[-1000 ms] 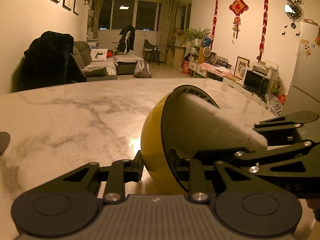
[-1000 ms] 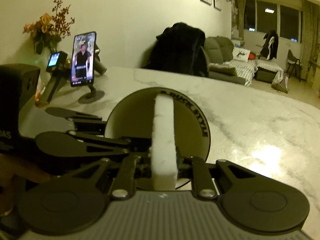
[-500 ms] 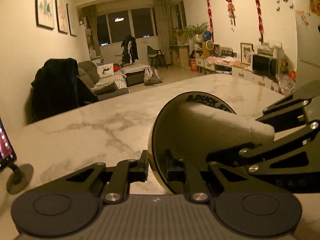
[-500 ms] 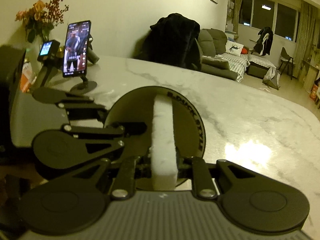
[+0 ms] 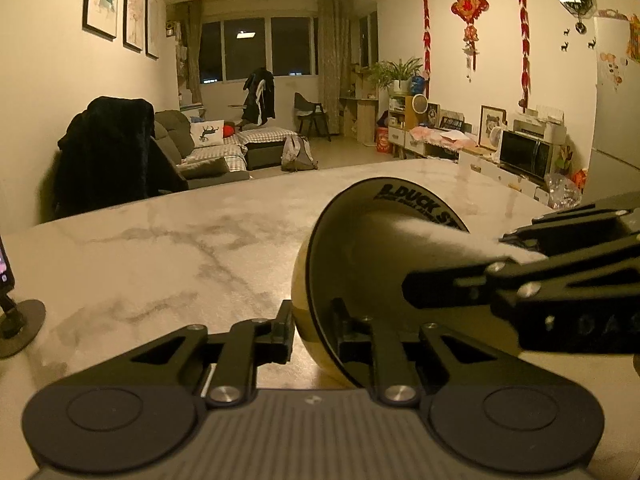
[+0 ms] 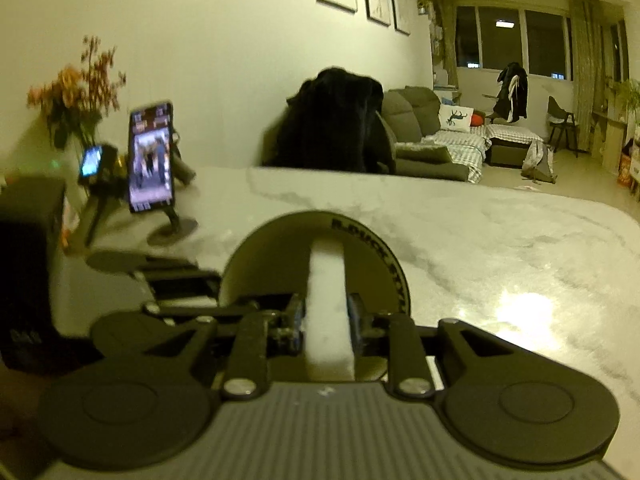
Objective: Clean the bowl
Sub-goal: 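Wipe the bowl interior with the sponge in the right gripper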
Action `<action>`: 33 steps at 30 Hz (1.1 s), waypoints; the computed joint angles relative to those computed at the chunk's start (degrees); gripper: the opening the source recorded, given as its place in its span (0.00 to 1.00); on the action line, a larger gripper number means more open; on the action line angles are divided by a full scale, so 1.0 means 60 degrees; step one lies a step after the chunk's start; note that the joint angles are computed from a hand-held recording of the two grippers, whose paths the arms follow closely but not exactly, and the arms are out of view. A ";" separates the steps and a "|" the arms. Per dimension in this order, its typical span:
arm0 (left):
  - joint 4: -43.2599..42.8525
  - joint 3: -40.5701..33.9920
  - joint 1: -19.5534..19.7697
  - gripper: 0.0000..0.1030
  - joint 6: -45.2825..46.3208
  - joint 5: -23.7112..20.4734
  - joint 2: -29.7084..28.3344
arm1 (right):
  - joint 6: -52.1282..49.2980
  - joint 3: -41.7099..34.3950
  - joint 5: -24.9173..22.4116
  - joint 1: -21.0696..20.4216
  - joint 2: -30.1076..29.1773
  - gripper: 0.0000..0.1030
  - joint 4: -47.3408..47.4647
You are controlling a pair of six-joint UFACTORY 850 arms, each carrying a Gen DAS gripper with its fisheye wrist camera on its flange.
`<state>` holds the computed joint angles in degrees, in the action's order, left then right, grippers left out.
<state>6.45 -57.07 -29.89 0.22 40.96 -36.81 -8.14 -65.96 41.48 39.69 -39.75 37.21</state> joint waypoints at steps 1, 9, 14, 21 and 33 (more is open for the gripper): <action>0.0006 -0.0012 0.0007 0.19 -0.0016 -0.0005 -0.0008 | 0.0261 0.0042 0.0162 0.0002 -0.0007 0.19 -0.0120; -0.0083 -0.0079 -0.0024 0.21 0.0228 -0.0133 -0.0040 | -0.0004 -0.0337 0.0242 0.0142 -0.0357 0.19 0.0406; -0.0200 -0.0128 -0.0059 0.21 0.0353 -0.0157 -0.0066 | -0.0727 -0.0364 0.0757 0.0329 -0.0470 0.17 0.1003; -0.0077 -0.0190 -0.0037 0.21 0.0179 -0.0213 -0.0104 | -0.4367 -0.0834 0.1473 0.0758 -0.0606 0.17 0.3316; 0.0351 -0.0255 0.0090 0.21 -0.0217 -0.0278 -0.0160 | 0.0139 -0.0374 -0.0448 0.0064 -0.0176 0.17 0.0944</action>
